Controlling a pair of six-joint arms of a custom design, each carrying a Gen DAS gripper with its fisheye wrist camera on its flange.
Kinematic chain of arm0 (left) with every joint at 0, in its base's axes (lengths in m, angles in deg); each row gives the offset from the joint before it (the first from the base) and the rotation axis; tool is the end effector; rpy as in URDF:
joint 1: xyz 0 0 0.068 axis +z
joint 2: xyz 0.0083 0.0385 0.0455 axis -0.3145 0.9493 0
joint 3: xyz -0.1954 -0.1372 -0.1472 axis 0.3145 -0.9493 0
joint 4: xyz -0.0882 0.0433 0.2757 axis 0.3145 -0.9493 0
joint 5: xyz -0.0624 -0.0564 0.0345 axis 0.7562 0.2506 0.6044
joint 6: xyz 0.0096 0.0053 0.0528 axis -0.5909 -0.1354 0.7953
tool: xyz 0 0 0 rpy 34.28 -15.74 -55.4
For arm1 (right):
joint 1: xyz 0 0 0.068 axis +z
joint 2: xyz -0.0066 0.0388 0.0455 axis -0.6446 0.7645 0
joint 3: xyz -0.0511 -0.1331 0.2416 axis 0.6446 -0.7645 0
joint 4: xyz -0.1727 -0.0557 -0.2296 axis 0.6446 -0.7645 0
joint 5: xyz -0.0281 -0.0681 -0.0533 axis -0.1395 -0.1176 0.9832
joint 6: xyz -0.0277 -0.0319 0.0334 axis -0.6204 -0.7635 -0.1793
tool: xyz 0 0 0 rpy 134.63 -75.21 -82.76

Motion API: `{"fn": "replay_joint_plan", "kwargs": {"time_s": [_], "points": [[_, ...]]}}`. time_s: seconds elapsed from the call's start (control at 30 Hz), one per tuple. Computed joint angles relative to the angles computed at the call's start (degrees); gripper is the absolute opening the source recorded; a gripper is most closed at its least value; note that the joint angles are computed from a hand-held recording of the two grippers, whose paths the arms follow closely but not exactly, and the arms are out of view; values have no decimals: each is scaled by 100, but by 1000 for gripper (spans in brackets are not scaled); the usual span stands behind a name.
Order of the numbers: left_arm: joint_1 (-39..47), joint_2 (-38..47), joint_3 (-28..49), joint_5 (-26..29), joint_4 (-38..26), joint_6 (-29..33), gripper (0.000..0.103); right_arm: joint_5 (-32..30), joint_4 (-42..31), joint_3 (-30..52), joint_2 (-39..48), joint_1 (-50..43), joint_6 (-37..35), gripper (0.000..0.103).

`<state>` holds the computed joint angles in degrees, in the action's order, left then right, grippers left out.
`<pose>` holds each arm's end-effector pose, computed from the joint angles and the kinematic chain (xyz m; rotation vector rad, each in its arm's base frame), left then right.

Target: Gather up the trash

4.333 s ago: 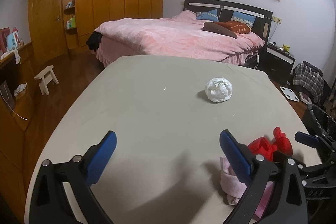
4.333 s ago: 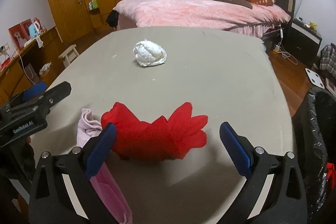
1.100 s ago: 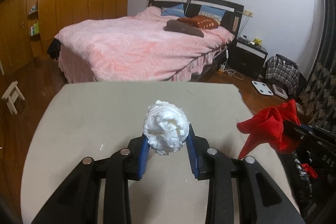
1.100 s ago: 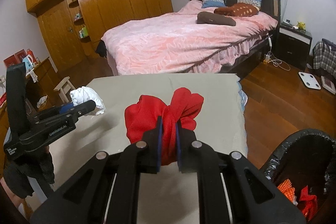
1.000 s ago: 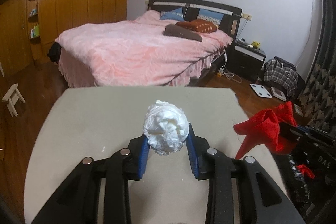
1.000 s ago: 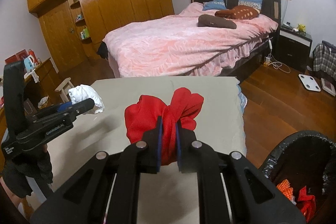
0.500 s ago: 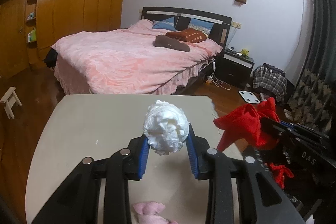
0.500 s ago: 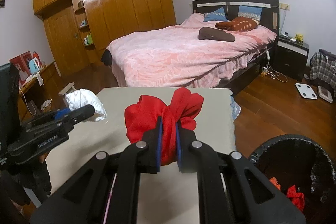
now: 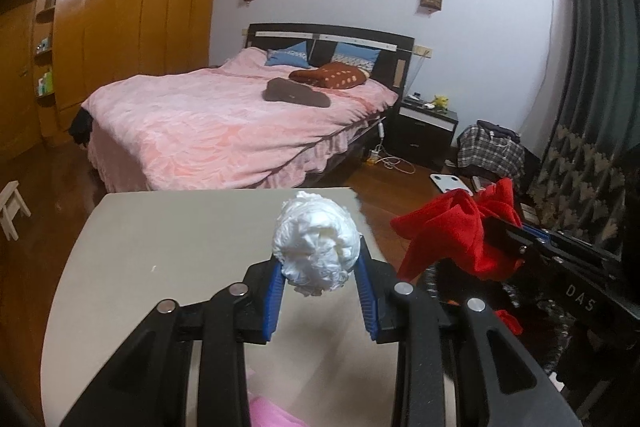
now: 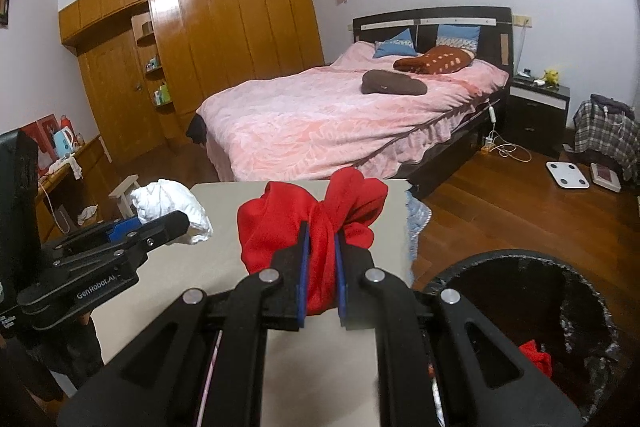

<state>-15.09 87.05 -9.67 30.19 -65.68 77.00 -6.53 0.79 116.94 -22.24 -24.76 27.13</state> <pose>0.2301 -0.0031 0.3106 0.3734 2.1018 -0.3842 0.1795 0.0466 0.2999 0.0279 2.0936 0.2432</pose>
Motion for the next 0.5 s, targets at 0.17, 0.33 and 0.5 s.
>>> {"fn": "replay_joint_plan", "kwargs": {"time_s": [0.17, 0.33, 0.5], "points": [[-440, -353, -53, -209, -126, -188, 32, -202, -443, -48, -585, -391, -153, 10], [-1003, -658, -136, -508, -200, -386, 32, -559, -880, -102, -1108, -985, -371, 10], [-1675, -880, -234, -901, -216, -612, 32, -1126, -1205, -124, -1479, -1803, -684, 10]]}}
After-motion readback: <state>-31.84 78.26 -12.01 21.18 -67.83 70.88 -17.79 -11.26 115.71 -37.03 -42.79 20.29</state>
